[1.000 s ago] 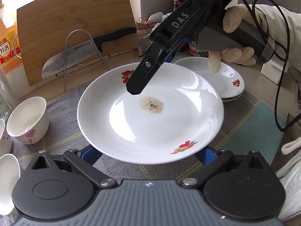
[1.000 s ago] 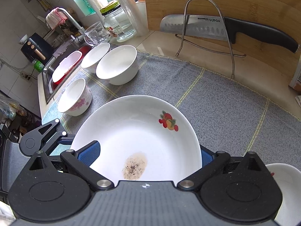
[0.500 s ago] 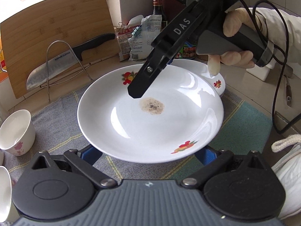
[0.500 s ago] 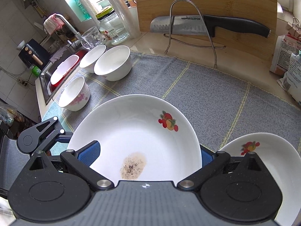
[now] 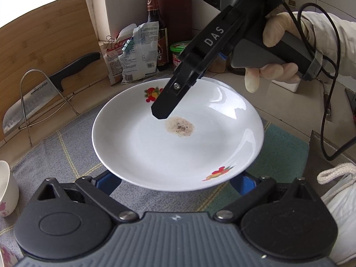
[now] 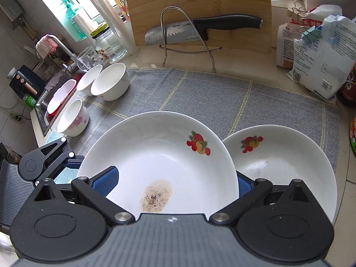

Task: Organize plates and bowls
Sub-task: 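Carry the stained plate with both tools over the plate stack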

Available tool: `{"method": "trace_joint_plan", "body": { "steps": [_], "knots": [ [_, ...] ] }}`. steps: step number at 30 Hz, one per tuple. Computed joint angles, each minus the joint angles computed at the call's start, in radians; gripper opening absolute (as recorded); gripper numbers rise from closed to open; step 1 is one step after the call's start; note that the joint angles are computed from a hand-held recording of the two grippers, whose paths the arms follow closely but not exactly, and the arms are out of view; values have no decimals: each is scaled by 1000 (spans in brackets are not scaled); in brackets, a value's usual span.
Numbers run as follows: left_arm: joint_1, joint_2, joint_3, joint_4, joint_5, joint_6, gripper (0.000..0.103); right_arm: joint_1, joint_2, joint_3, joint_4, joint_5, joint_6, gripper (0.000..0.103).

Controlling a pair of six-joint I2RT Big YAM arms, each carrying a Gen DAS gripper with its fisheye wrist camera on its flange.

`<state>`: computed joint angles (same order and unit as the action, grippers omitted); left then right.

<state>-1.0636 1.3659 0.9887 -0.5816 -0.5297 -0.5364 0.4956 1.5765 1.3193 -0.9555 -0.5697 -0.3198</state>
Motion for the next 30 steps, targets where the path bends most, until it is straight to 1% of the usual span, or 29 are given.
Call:
{"method": "trace_joint_plan", "body": {
  "steps": [13,23,30],
  "knots": [
    [46,73,51,77,85,114,102,-87,-30,-47,24,11,3,103],
    [76,126,88,91,132,147,102,-129,-7,-44,38,7,-1,103],
    [98,156,119,82,156,162,102,-147,24,-25,44,-3,0,103]
  ]
}}
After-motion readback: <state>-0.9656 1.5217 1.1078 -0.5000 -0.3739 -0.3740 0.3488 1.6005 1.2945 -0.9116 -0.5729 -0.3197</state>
